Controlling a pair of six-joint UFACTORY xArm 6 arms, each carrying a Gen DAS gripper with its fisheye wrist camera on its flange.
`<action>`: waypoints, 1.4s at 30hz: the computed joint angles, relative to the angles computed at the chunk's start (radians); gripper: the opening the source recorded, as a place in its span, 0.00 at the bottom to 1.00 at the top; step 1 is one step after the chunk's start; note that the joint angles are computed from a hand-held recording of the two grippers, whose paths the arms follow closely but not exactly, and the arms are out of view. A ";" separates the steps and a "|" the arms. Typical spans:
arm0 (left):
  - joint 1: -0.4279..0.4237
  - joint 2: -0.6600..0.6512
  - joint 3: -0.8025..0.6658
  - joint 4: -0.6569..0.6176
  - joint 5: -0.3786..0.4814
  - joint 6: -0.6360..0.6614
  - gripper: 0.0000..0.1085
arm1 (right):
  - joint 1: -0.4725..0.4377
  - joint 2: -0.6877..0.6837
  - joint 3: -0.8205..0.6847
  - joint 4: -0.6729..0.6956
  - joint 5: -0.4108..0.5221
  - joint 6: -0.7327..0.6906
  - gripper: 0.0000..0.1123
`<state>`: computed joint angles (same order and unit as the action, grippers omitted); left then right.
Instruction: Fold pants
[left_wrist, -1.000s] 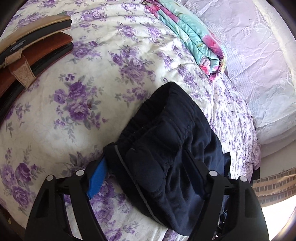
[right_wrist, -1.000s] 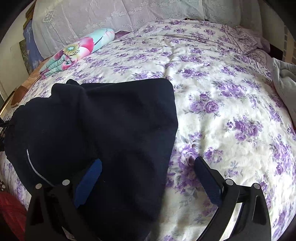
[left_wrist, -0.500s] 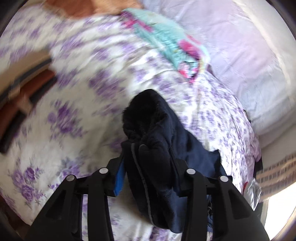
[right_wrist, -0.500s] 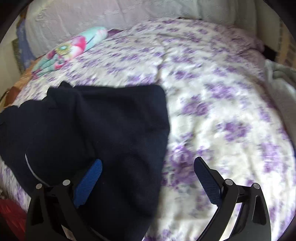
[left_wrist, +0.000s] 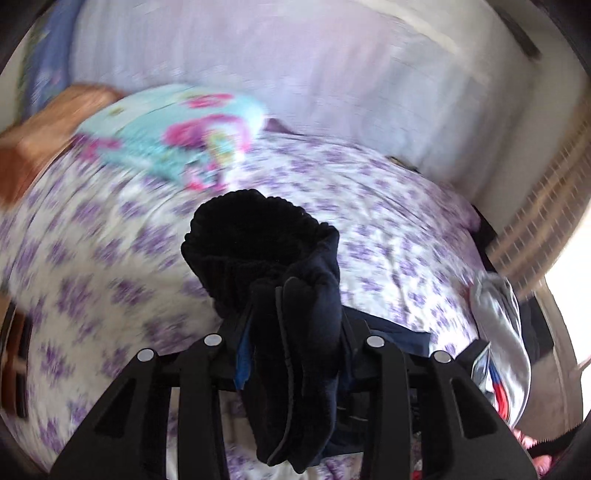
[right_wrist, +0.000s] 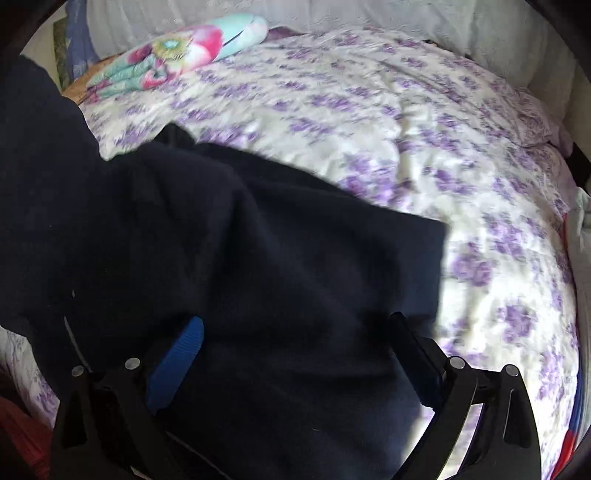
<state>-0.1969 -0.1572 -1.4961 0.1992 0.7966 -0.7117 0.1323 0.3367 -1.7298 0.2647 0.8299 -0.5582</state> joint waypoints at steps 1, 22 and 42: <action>-0.025 0.061 -0.081 -0.025 0.005 0.073 0.31 | -0.018 -0.011 0.015 0.010 -0.020 0.023 0.89; -0.114 0.515 -0.559 -0.576 0.277 0.476 0.79 | -0.276 0.047 -0.157 0.596 0.331 0.230 0.88; -0.066 0.352 -0.364 -0.039 0.420 0.038 0.82 | -0.120 0.193 -0.378 0.368 0.410 0.174 0.75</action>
<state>-0.2628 0.1953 -1.8605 0.1602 1.2164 -0.6736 0.0123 0.5296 -2.1076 0.6327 1.2404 -0.3840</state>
